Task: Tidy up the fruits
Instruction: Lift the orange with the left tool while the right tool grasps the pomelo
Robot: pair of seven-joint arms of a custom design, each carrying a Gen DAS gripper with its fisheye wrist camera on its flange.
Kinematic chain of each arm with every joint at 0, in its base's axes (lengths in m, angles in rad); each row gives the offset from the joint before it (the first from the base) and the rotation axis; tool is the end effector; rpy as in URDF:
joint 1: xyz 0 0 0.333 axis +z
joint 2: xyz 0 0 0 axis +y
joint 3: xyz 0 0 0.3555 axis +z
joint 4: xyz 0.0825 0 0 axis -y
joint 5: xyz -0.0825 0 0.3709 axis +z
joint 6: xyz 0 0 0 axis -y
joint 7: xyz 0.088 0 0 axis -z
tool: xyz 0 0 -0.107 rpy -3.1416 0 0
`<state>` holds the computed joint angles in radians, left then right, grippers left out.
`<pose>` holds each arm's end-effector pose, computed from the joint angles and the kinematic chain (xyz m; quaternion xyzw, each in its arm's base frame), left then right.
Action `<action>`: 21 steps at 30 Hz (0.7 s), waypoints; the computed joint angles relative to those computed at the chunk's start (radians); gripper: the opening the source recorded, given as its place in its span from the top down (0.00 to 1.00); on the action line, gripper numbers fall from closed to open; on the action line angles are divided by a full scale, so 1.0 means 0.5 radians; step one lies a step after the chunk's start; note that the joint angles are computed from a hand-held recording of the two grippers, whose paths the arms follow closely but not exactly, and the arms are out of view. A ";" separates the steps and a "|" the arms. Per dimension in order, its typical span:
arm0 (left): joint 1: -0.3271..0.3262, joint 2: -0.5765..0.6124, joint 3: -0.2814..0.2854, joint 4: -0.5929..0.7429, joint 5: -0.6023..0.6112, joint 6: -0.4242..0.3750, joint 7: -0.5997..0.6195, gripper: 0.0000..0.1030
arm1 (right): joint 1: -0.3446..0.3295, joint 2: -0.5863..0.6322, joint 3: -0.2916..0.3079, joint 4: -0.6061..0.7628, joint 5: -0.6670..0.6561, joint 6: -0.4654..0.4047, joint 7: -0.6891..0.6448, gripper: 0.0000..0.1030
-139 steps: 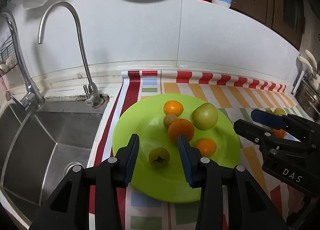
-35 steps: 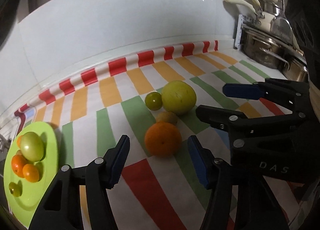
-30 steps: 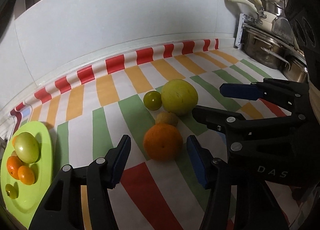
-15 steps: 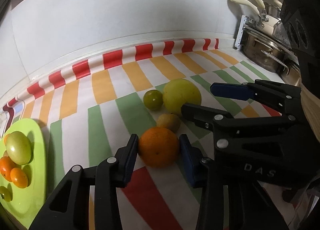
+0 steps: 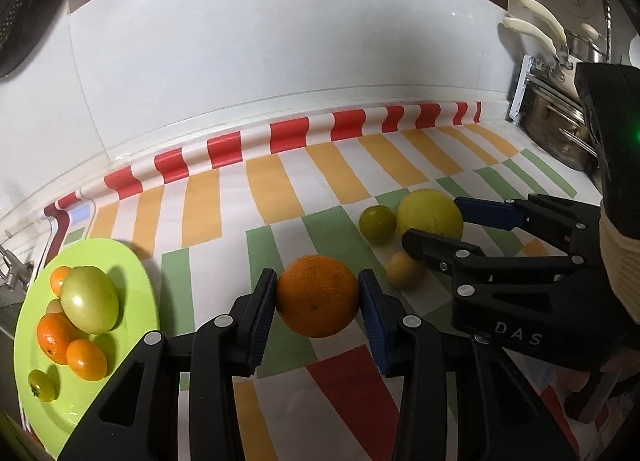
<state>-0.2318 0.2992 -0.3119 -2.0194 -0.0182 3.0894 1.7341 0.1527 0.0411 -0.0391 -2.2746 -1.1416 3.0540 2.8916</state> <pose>0.5648 -0.3174 0.4494 -0.4149 0.8248 -0.3404 0.1782 0.5202 0.1312 0.4404 -0.6190 0.6839 -0.2590 0.2863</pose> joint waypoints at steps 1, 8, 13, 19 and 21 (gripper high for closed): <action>-0.011 -0.002 0.012 -0.002 0.006 0.001 -0.011 0.60 | -0.001 -0.001 -0.004 -0.003 -0.022 0.011 0.028 0.47; -0.006 -0.031 0.019 -0.036 0.001 0.013 -0.042 0.60 | -0.007 -0.027 0.007 -0.003 -0.195 -0.052 0.222 0.53; -0.003 -0.058 0.021 -0.056 0.003 0.034 -0.067 0.60 | -0.028 -0.089 0.040 -0.026 -0.301 -0.091 0.342 0.53; 0.034 -0.115 -0.018 -0.115 -0.025 0.078 -0.057 0.60 | -0.055 -0.163 0.088 -0.058 -0.380 -0.122 0.456 0.54; 0.047 -0.137 -0.031 -0.135 -0.038 0.089 -0.052 0.60 | -0.062 -0.184 0.102 -0.068 -0.389 -0.125 0.465 0.54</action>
